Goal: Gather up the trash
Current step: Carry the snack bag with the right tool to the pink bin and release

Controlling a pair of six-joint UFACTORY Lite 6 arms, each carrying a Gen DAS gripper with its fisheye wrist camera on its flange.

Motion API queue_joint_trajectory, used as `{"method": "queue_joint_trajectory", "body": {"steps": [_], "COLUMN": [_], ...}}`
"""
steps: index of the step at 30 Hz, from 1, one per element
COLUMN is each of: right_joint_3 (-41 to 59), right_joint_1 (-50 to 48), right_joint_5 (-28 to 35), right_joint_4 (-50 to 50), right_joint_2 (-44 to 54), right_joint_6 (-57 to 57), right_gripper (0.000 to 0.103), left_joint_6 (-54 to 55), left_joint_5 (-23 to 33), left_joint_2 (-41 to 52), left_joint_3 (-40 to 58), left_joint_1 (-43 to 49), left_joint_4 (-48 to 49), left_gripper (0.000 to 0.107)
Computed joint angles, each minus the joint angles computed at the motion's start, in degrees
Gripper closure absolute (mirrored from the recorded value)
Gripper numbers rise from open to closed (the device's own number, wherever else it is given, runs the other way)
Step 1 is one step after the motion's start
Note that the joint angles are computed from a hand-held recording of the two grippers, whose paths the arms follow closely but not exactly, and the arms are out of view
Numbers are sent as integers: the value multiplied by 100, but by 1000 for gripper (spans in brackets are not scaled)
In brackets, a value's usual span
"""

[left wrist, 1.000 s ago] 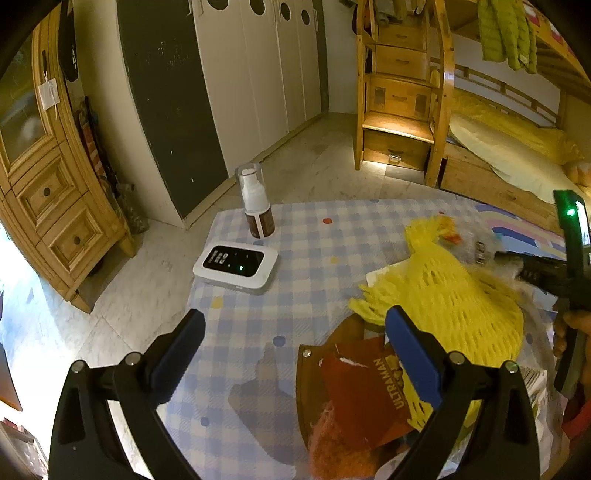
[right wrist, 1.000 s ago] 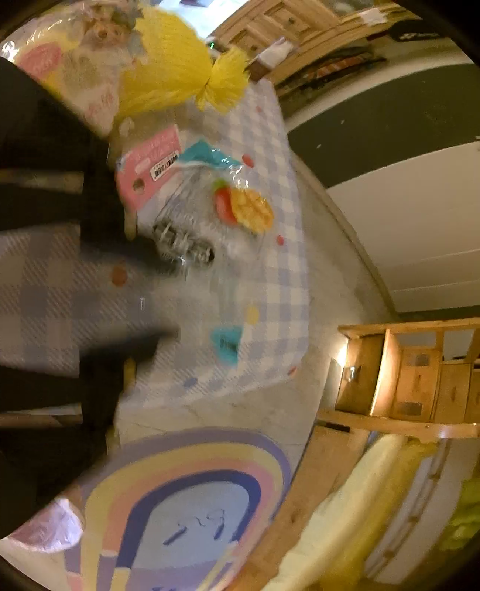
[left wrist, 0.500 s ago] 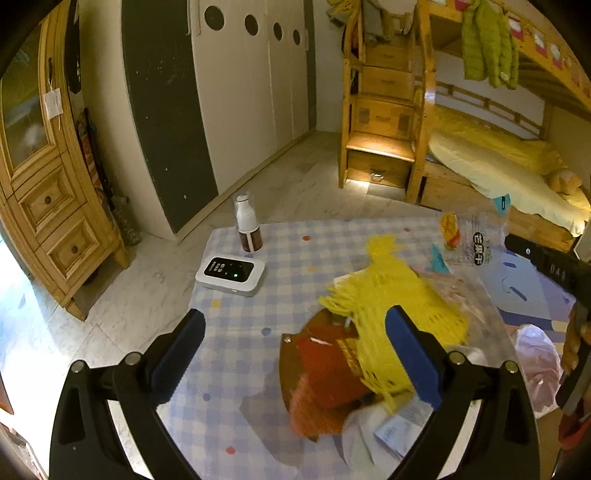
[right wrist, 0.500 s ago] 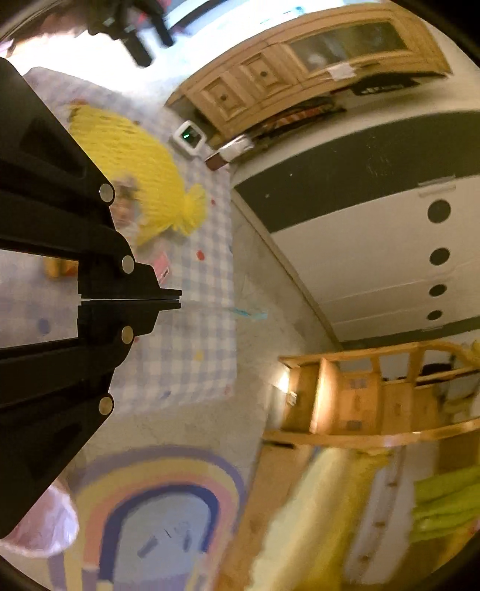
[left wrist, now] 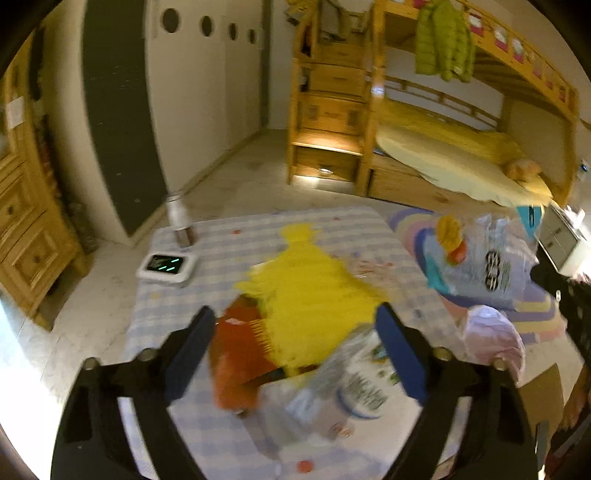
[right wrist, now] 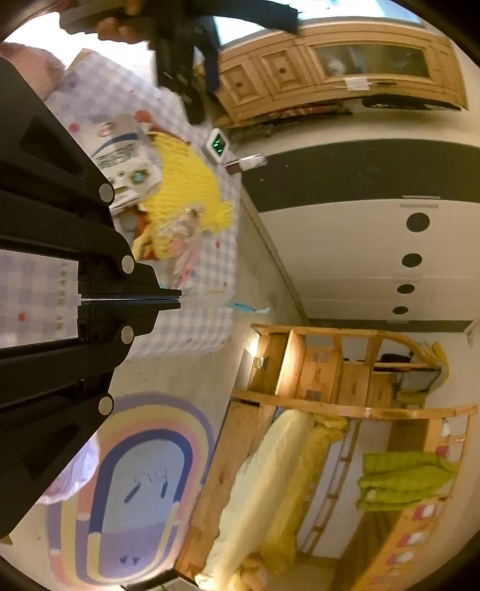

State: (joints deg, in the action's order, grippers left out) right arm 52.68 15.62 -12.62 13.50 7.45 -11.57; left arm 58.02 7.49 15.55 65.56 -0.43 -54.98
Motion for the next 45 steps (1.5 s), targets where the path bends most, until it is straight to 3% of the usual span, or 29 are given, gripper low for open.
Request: {"method": "queue_joint_trajectory", "body": {"steps": [1,4,7,11,14,16,17,22,29,33,37,41,45], "right_joint_3": [-105,-329,-456,-496,-459,-468,-476,-727,-1812,-2594,-3230,-3447,-3270], "right_joint_1": [9,20,-139,-353,-447,-527,-577,-734,-1300,-1976,-2924,-3806,-4425], "right_joint_5": [-58,-179,-222,-298,-308,-341,-350,-435,-405,-185,-68,-236,-456], "right_joint_4": [155,332,-354,-1101,-1420,-1731,-1891,-2104,-2361,-2831,-4117,-5017,-4918], "right_joint_2": [-51,-82,-54,62,146,173,162,-144,-1531,-2443,-2991,-2770,-2043], "right_joint_6": [-170,-298,444,1184,1501,1808,1971,2242,2596,3037,4091,4710,4387], "right_gripper": [103,103,103,103,103,103,103,103,103,103,103,103,103], "left_joint_6": [-215,-1593,-2953,-3593,-4102,-4327,-4327,-3285,-349,-638,-990,-1115,1037], "left_joint_5": [53,323,735,1721,2176,2483,2564,1693,111,-1140,-1738,-1681,-1348], "left_joint_2": [185,948,1813,2926,3509,3892,3978,2926,608,18,323,1072,1934], "left_joint_3": [193,1065,2120,3717,4577,5133,5244,3791,1032,21,-171,233,1171], "left_joint_1": [-99,-319,-430,-387,-436,-457,-480,-611,-1465,-2644,-3488,-3929,-4273], "left_joint_4": [207,1506,2683,2873,3236,3437,3483,2733,147,468,700,784,-1325], "left_gripper": [40,48,48,48,60,86,94,96,97,96,96,96,96]}}
